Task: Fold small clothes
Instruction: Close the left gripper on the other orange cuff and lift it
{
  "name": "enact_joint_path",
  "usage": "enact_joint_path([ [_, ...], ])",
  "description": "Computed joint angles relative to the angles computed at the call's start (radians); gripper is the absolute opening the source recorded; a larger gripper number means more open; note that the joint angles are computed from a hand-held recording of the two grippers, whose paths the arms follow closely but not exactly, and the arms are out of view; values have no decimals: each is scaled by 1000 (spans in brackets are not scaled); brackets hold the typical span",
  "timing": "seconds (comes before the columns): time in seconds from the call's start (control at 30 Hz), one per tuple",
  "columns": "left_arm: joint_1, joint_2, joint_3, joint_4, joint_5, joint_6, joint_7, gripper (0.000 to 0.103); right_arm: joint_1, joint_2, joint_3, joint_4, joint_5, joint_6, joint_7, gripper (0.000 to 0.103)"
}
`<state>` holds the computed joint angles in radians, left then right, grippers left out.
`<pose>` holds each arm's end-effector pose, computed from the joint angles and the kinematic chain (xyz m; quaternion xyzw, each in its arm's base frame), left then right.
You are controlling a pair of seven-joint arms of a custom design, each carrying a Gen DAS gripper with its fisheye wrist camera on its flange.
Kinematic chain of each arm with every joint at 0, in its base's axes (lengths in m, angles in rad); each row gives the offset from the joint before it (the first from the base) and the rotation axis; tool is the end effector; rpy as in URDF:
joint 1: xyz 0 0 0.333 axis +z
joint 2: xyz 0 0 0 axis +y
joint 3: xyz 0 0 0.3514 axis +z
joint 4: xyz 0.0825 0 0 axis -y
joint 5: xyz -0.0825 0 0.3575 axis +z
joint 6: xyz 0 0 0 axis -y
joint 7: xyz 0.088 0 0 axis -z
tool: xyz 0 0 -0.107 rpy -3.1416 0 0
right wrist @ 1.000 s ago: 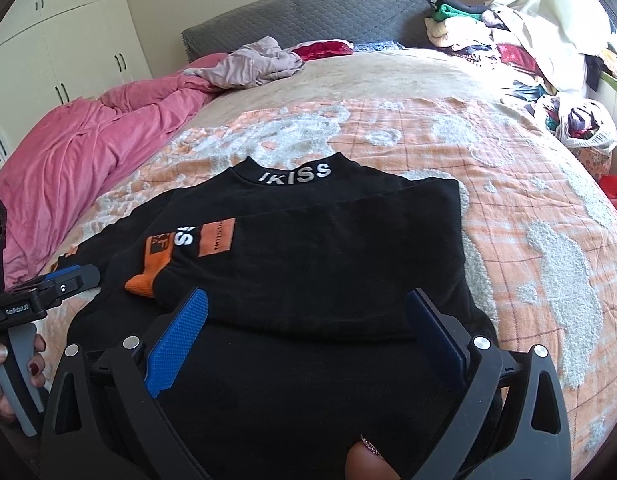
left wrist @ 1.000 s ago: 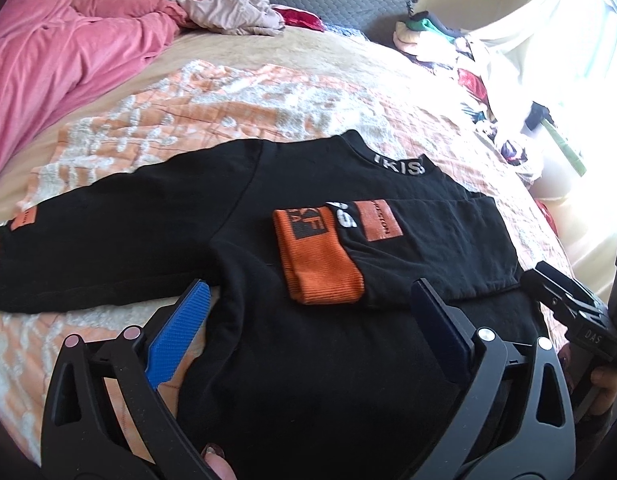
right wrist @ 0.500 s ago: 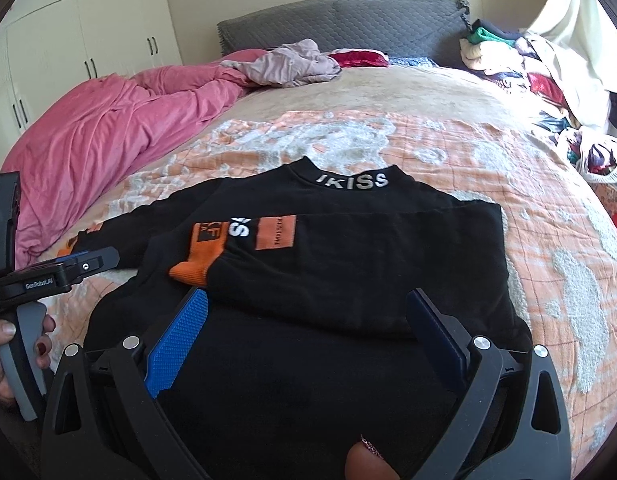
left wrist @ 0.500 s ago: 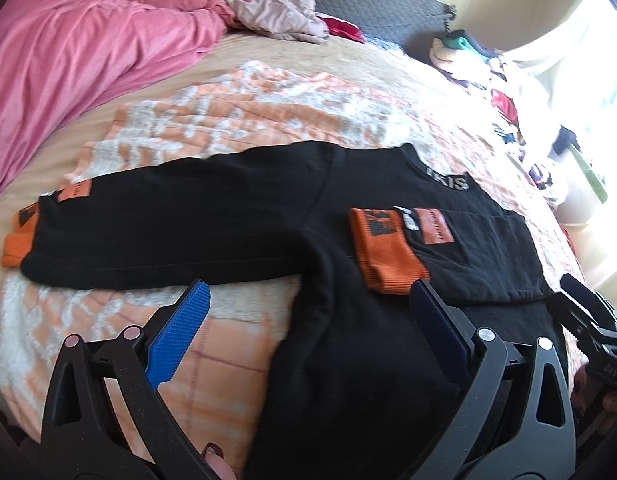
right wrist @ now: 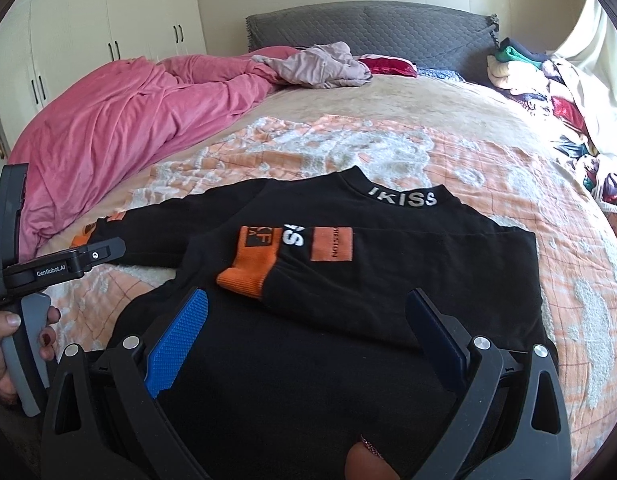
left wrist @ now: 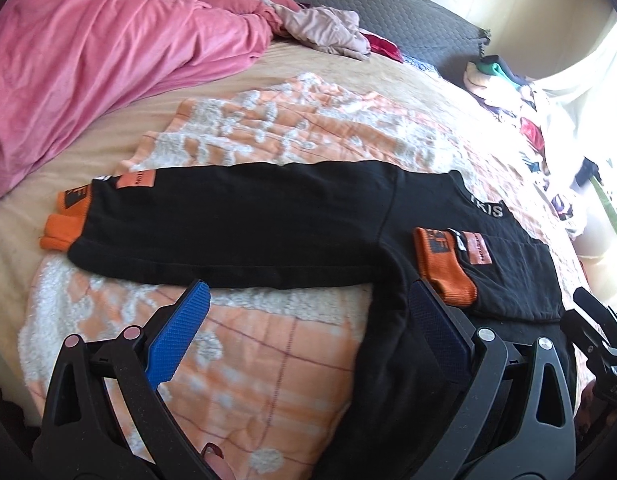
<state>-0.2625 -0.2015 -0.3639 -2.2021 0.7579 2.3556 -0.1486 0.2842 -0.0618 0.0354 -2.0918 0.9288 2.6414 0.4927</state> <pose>0.3986 -0.2917 0.5472 -0.8282 0.4235 -0.2650 0.2541 0.5252 0.1525 0.5579 -0.8230 0.3825 -0.1202 0.4024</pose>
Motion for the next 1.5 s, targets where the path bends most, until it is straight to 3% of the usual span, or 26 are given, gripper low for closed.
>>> enact_joint_path([
  [0.43, 41, -139, -7, -135, -59, -11, -44, 93, 59, -7, 38, -3, -32, 0, 40, 98],
  [0.77, 104, -244, -17, -246, -112, 57, -70, 93, 109, -12, 60, -23, -77, 39, 67, 98],
  [0.87, 122, -281, 7, -310, -132, 167, -74, 93, 121, -18, 63, -33, -88, 54, 68, 98],
  [1.1, 217, -345, -30, -392, -174, 255, -112, 93, 139, -22, 63, -47, -110, 68, 82, 98],
  [1.33, 303, -403, -55, -478, -224, 346, -178, 73, 144, -20, 60, -52, -114, 67, 88, 98],
  [1.5, 400, -424, -87, -511, -245, 426, -242, 70, 144, -7, 65, -50, -135, 76, 103, 98],
])
